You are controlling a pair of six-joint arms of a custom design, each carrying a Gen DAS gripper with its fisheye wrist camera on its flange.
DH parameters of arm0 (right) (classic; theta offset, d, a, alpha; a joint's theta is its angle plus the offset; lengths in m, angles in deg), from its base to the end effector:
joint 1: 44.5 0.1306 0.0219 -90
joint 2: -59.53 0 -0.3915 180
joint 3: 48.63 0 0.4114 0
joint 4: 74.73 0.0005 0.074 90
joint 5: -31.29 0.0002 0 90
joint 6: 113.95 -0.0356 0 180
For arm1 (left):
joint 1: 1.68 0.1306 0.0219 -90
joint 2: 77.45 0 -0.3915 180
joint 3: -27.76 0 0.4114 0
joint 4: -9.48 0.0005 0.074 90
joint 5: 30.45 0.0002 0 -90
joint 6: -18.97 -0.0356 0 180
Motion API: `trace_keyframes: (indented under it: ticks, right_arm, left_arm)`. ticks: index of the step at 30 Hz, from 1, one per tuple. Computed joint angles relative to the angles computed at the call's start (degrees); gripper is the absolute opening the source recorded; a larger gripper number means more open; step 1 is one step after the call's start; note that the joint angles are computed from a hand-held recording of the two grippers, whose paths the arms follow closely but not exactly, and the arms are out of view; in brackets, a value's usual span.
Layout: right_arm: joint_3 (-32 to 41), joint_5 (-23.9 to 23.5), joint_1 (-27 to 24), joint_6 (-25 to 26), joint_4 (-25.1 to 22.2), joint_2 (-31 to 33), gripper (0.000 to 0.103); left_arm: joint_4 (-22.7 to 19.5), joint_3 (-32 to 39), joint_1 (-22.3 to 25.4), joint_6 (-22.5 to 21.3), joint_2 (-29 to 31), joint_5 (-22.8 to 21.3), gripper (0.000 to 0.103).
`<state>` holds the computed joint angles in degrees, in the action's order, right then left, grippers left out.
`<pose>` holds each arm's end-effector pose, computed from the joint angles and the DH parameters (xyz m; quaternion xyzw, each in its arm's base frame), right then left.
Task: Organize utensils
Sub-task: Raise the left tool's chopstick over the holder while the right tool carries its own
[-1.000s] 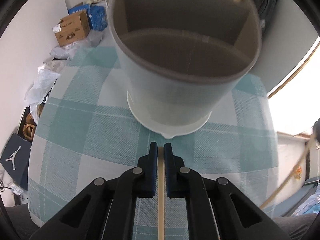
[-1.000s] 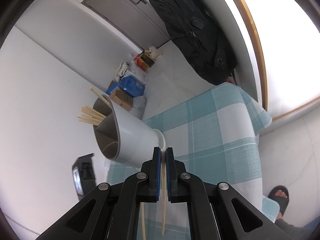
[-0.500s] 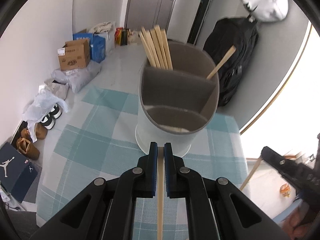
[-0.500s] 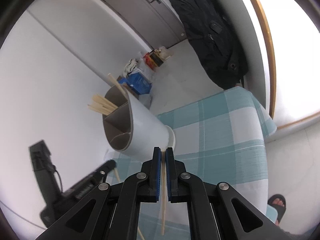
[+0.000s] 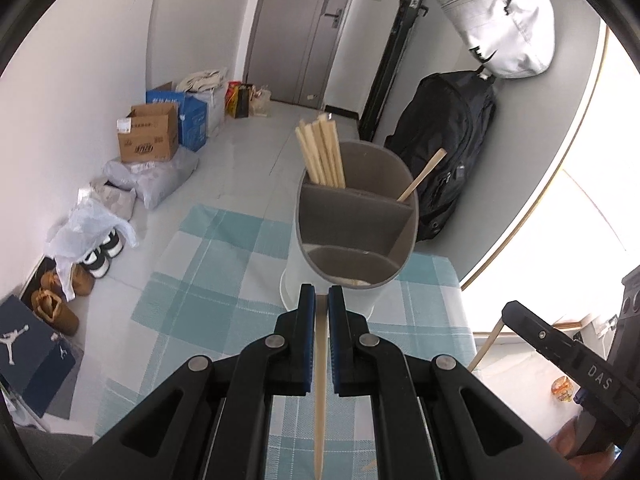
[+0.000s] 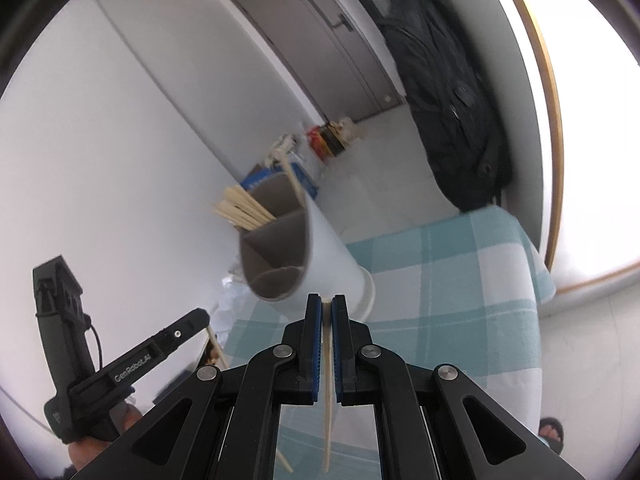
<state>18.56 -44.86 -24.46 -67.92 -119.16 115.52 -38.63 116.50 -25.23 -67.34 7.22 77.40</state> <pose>0.2823 0.0934 0.4754 0.2371 0.8425 0.1602 0.4564 0.4293 -0.1996 0.4745 0.2165 0.8854 -0.2296 0.3412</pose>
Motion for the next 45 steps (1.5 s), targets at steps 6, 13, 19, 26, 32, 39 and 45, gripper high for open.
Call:
trace_keyframes:
  ticks: [6,13,19,26,32,39,45]
  right_arm:
    - [1.7,6.1,5.4,3.6,1.3,1.3,0.004]
    - [3.4,9.4,7.9,4.4,1.2,2.9,0.004]
    - [6.1,12.2,8.9,7.1,0.9,4.0,0.004]
    - [9.9,14.3,9.2,9.8,0.2,5.8,0.004]
    - [14.7,13.5,7.3,13.5,1.3,7.8,0.004]
    - [20.9,9.2,2.2,16.3,2.2,11.2,0.004]
    - [25.6,5.9,-2.4,19.3,2.4,14.3,0.004]
  left_arm:
    - [-0.2,0.7,0.8,-1.2,-0.3,1.8,0.002]
    - [-0.3,1.9,1.4,-1.7,-0.4,3.5,0.002]
    - [-0.4,3.1,1.5,-2.9,-0.4,4.2,0.002]
    - [-2.4,6.4,1.7,-3.3,0.6,5.0,0.002]
    - [-6.6,12.5,2.0,-4.3,3.0,5.9,0.002]
    - [-10.1,21.0,2.0,-3.8,7.1,6.0,0.002]
    - [-12.3,29.3,1.1,-3.0,11.9,6.3,0.002]
